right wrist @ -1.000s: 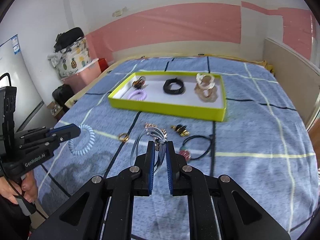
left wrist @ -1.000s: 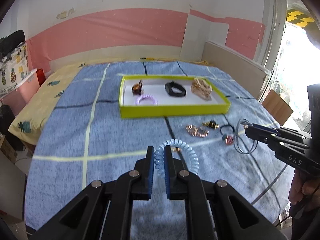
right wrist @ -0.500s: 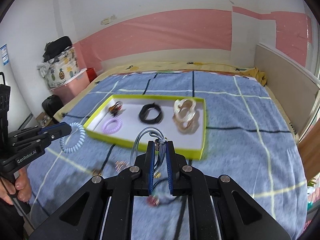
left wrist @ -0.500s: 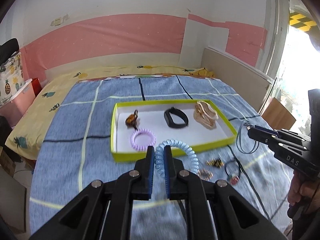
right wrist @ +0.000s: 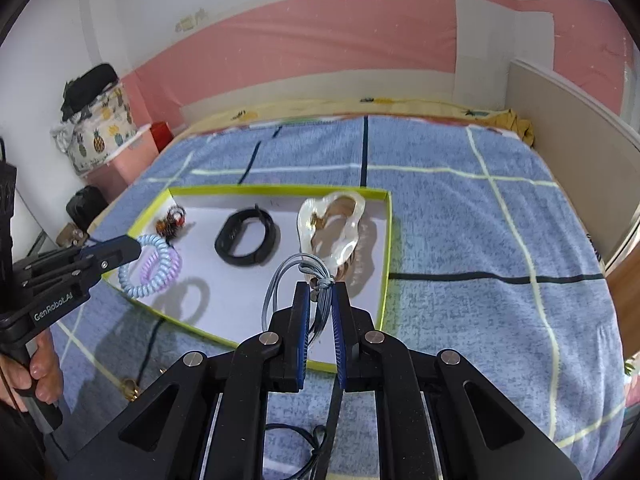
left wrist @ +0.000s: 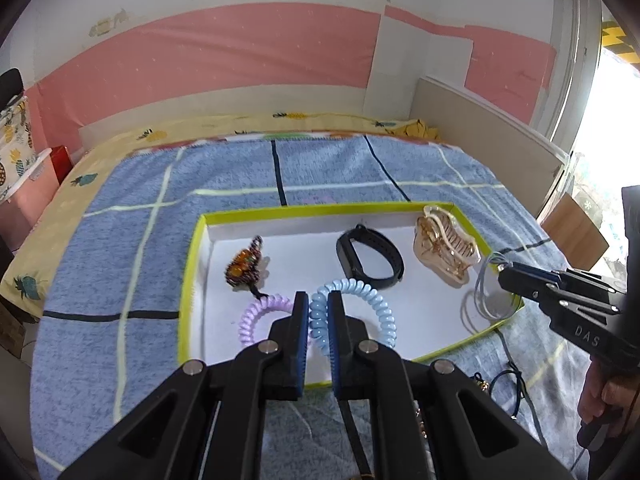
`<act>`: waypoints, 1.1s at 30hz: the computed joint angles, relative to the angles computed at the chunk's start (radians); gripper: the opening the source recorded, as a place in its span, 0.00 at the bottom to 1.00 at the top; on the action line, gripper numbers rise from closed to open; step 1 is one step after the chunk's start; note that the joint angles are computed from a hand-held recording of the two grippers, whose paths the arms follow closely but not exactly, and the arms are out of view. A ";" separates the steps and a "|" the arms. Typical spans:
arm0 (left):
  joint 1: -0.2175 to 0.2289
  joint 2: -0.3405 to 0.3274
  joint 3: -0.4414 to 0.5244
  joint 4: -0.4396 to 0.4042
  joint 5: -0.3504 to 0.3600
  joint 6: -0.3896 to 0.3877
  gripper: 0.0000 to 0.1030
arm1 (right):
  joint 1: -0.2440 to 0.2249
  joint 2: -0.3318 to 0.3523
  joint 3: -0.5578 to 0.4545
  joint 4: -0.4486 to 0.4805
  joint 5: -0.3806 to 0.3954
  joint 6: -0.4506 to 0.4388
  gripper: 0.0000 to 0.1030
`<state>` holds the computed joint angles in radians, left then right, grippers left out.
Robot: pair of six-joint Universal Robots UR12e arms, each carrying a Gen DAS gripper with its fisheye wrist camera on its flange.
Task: Organize jewelry
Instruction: 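Carry the blue tie and grey bracelet into the tray and release both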
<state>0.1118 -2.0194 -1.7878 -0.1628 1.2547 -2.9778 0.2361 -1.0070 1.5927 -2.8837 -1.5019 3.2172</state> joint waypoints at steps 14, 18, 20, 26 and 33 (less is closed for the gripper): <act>-0.021 -0.039 0.046 -0.089 0.006 0.046 0.10 | 0.001 0.034 -0.066 0.160 -0.024 -0.015 0.11; -0.026 -0.043 0.050 -0.095 0.015 0.056 0.10 | 0.000 0.038 -0.073 0.165 -0.013 -0.015 0.12; -0.027 -0.045 0.051 -0.099 0.018 0.051 0.10 | 0.000 0.036 -0.069 0.155 -0.011 -0.011 0.15; -0.026 -0.048 0.056 -0.112 0.024 0.044 0.11 | -0.001 0.028 -0.054 0.128 -0.008 -0.006 0.22; -0.014 -0.025 0.029 -0.077 -0.014 0.032 0.28 | -0.001 -0.005 -0.005 0.058 0.008 0.005 0.23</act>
<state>0.0982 -2.0447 -1.7587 -0.2395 1.2403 -2.9457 0.2353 -1.0120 1.5877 -2.8255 -1.4937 3.2226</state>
